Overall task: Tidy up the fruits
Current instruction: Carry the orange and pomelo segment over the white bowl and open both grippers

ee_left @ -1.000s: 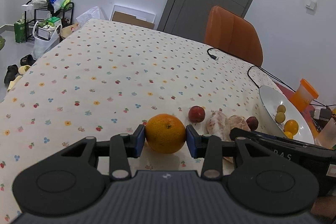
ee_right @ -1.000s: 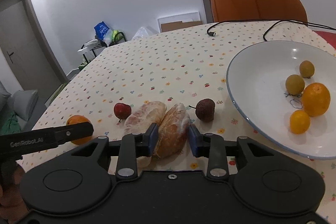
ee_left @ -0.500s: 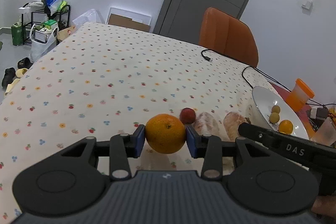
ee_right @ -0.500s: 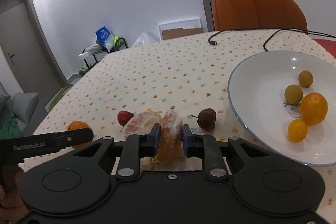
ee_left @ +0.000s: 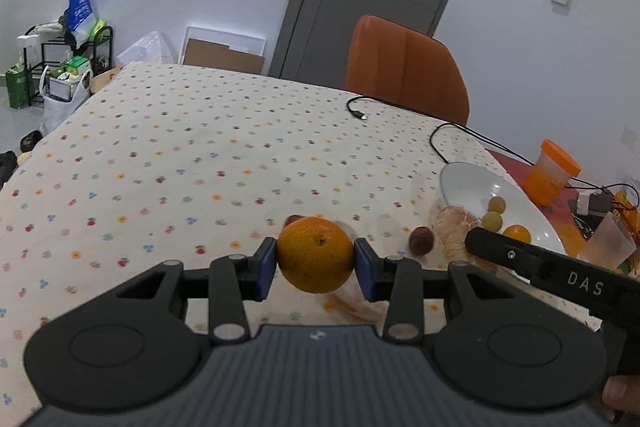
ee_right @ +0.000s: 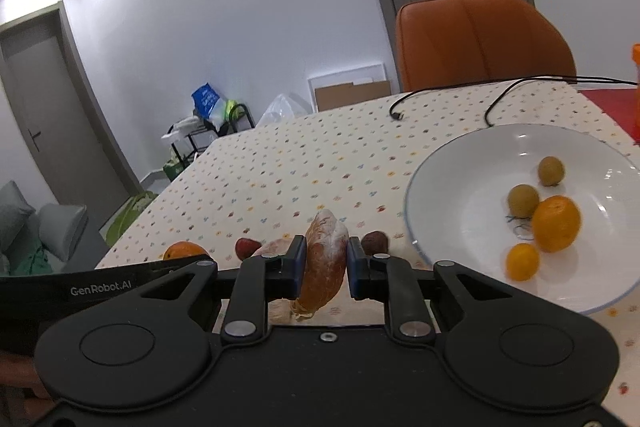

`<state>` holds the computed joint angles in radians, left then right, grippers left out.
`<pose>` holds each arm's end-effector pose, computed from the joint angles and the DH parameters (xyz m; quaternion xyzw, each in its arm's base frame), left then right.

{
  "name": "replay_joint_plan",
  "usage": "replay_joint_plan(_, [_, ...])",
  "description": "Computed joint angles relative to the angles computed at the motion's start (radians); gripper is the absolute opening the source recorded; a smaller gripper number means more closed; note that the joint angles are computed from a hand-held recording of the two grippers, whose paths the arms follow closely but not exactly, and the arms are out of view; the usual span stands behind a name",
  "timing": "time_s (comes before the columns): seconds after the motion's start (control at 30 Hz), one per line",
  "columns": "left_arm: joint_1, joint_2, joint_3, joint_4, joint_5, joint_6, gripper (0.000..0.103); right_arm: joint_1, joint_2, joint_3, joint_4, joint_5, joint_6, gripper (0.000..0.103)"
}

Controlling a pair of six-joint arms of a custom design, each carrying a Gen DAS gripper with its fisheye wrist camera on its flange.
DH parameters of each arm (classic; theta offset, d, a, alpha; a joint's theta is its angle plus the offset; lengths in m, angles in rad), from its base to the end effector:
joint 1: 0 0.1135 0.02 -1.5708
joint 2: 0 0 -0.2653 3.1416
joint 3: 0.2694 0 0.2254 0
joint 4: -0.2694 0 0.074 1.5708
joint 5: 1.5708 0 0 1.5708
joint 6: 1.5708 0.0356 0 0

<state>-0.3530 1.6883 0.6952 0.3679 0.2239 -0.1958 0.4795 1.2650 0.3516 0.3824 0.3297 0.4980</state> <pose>0.2864 -0.1140 0.1641 0.1202 0.8780 -0.2184 0.4086 0.1945 0.0881 0.1766 0.0894 0.8553 0.1043 0.4996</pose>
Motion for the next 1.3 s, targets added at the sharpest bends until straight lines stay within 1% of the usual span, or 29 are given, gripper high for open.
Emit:
replay_joint_plan(0.2, [-0.065, -0.001, 0.016, -0.006, -0.027, -0.012, 0.04, -0.034, -0.106, -0.051, -0.028, 0.005, 0.003, 0.019])
replay_joint_plan(0.33, [-0.108, 0.008, 0.034, -0.011, -0.041, -0.018, 0.04, -0.071, -0.188, -0.083, -0.069, -0.001, 0.001, 0.019])
replay_joint_plan(0.6, [-0.187, 0.035, 0.079, -0.014, -0.059, -0.023, 0.04, -0.194, -0.351, -0.134, -0.171, -0.031, -0.019, 0.019])
replay_joint_plan(0.8, [-0.242, 0.057, 0.123, -0.032, -0.086, -0.02, 0.04, -0.302, -0.457, -0.159, -0.241, -0.079, -0.042, 0.019])
replay_joint_plan(1.07, [-0.305, 0.094, 0.186, -0.059, -0.128, -0.017, 0.04, -0.469, -0.508, -0.191, -0.247, -0.19, -0.086, 0.019])
replay_joint_plan(1.27, [-0.345, 0.13, 0.241, -0.083, -0.155, -0.008, 0.04, -0.574, -0.504, -0.2, -0.222, -0.265, -0.113, 0.02])
replay_joint_plan(1.3, [-0.352, 0.138, 0.253, -0.089, -0.159, -0.007, 0.04, -0.59, -0.502, -0.199, -0.22, -0.278, -0.117, 0.022])
